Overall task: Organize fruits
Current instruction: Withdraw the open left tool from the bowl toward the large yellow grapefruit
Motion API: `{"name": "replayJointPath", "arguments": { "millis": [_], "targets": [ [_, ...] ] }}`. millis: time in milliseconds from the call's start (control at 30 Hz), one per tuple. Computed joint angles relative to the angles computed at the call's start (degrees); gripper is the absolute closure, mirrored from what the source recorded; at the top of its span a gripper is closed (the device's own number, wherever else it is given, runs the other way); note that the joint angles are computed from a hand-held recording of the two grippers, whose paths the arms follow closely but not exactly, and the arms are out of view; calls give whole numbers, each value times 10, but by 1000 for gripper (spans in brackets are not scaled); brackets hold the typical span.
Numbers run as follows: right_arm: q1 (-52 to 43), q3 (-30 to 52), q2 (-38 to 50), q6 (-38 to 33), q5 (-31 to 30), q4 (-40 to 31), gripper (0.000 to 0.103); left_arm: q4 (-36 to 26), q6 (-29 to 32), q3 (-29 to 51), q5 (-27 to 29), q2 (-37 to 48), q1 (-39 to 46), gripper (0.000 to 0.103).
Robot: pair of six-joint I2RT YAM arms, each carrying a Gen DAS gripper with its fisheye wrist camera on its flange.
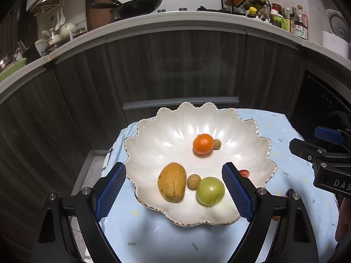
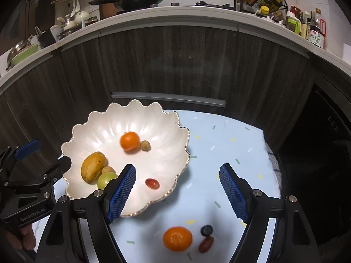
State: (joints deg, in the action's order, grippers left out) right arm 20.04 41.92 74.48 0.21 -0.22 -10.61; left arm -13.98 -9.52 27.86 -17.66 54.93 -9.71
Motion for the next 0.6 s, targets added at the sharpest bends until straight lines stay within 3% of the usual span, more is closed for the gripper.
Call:
{"name": "replayJointPath", "arguments": {
  "millis": [600],
  "targets": [
    [-104,-56,-133,-39,-57,-68,24,-98,-90,25,-112,-50,-182,13]
  ]
}}
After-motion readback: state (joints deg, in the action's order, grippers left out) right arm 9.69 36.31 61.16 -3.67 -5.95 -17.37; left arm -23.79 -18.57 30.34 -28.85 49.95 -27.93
